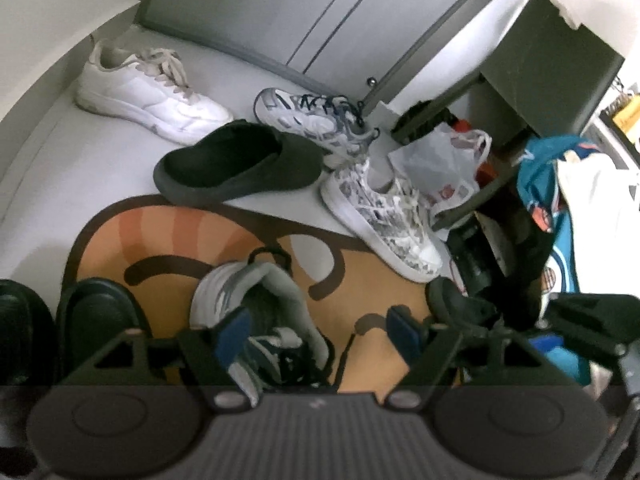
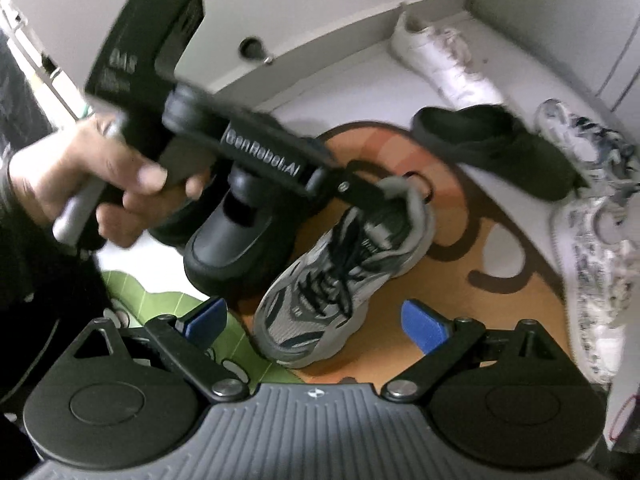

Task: Organize scattered shoes
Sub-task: 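Open the left tool and release the sneaker beside the clogs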

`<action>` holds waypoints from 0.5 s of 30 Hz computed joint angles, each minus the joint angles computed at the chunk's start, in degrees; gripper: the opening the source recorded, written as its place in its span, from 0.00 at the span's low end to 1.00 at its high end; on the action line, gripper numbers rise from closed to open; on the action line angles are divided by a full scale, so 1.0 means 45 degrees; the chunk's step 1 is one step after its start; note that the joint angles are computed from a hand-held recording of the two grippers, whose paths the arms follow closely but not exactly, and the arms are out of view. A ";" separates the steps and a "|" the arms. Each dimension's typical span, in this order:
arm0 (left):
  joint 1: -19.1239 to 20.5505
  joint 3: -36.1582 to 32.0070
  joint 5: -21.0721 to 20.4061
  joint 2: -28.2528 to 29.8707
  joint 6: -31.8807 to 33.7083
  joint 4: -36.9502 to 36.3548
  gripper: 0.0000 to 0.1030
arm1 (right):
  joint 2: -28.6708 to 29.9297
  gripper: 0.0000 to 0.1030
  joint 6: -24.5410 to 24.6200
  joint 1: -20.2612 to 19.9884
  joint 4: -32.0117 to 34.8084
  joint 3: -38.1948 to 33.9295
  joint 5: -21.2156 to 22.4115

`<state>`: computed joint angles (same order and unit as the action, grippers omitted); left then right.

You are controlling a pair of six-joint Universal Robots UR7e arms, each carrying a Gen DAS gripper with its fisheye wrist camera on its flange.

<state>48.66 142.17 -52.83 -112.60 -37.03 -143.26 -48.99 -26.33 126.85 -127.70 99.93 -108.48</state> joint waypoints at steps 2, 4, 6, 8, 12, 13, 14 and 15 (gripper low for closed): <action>-0.0041 0.0026 0.0071 0.0051 -0.0172 -0.0054 0.75 | -0.0127 0.94 0.0012 0.0037 0.0027 -0.0018 -0.0116; -0.0024 -0.0050 0.0104 0.0134 -0.0316 0.0011 0.75 | -0.0352 0.94 0.0014 0.0072 0.0092 0.0023 -0.0292; -0.0134 -0.0094 0.0454 0.0181 -0.0576 0.0103 0.75 | -0.0626 0.94 -0.0056 0.0000 0.0064 0.0157 -0.0419; -0.0226 -0.0129 0.0609 0.0209 -0.0714 0.0076 0.75 | -0.0877 0.94 -0.0112 -0.0092 -0.0082 0.0314 -0.0517; -0.0293 -0.0156 0.0523 0.0354 -0.0807 -0.0248 0.79 | -0.1309 0.94 0.0032 -0.0356 -0.0909 0.0695 -0.0629; -0.0303 -0.0161 0.0535 0.0394 -0.0851 -0.0257 0.80 | -0.1375 0.94 0.0145 -0.0447 -0.1120 0.0736 -0.0613; -0.0310 -0.0165 0.0561 0.0437 -0.0905 -0.0240 0.80 | -0.1407 0.94 0.0221 -0.0467 -0.1182 0.0734 -0.0616; -0.0339 -0.0143 0.0618 0.0447 -0.0976 -0.0163 0.80 | -0.1421 0.94 0.0278 -0.0504 -0.1296 0.0692 -0.0664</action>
<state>47.13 141.53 -50.05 -110.59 -41.42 -143.99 -55.38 -25.08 124.58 -133.53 103.04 -111.47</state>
